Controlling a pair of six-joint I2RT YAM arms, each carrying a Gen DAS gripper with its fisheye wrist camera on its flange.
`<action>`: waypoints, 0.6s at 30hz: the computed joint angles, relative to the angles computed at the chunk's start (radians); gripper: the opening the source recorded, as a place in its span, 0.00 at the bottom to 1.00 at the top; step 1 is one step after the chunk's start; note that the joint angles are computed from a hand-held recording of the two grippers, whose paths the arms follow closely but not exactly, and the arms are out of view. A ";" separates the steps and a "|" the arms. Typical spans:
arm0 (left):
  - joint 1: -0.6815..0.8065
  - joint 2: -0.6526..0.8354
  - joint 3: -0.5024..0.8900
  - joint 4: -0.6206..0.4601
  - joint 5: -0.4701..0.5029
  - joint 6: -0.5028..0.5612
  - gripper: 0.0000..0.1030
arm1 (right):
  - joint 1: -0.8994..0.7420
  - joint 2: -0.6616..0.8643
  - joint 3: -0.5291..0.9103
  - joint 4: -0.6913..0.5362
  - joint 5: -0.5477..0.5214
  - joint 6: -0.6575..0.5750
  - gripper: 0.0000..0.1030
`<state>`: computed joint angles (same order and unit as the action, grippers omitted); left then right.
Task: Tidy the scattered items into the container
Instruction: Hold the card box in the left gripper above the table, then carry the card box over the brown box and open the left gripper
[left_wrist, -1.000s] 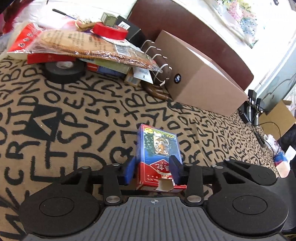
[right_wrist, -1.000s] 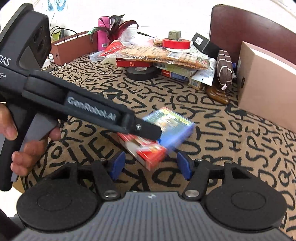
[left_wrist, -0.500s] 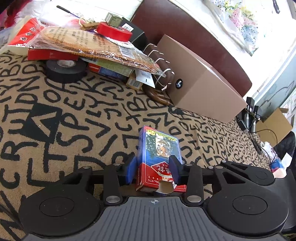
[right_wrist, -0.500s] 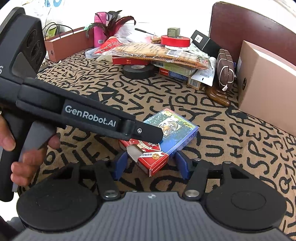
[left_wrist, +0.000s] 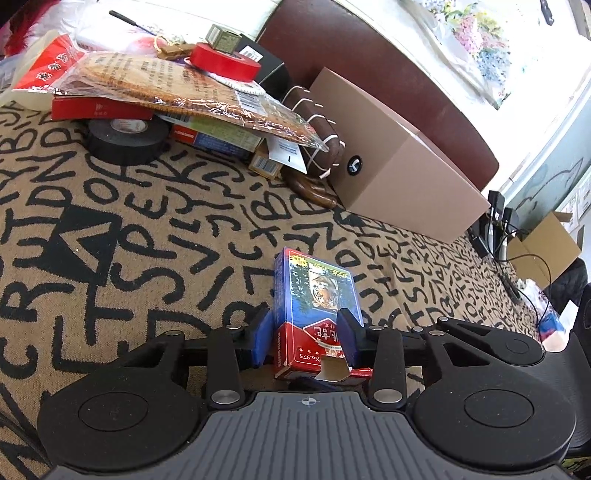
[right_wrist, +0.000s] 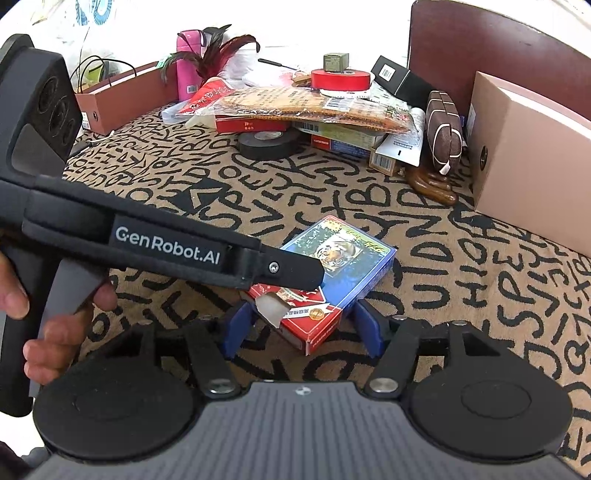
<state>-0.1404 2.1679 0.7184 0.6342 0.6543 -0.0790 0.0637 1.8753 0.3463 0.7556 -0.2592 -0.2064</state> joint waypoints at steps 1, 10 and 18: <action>-0.002 -0.002 0.000 -0.004 -0.005 0.000 0.51 | -0.001 0.005 0.000 0.007 -0.003 0.001 0.66; -0.057 -0.092 -0.021 -0.040 -0.057 -0.030 0.49 | -0.072 -0.054 -0.029 0.002 -0.082 -0.009 0.64; -0.167 -0.218 0.053 -0.104 -0.097 -0.077 0.49 | -0.235 -0.239 -0.048 -0.081 -0.203 -0.090 0.62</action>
<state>-0.3073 1.9498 0.7718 0.5306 0.5573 -0.1557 -0.1709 1.6364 0.2988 0.6750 -0.4617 -0.2961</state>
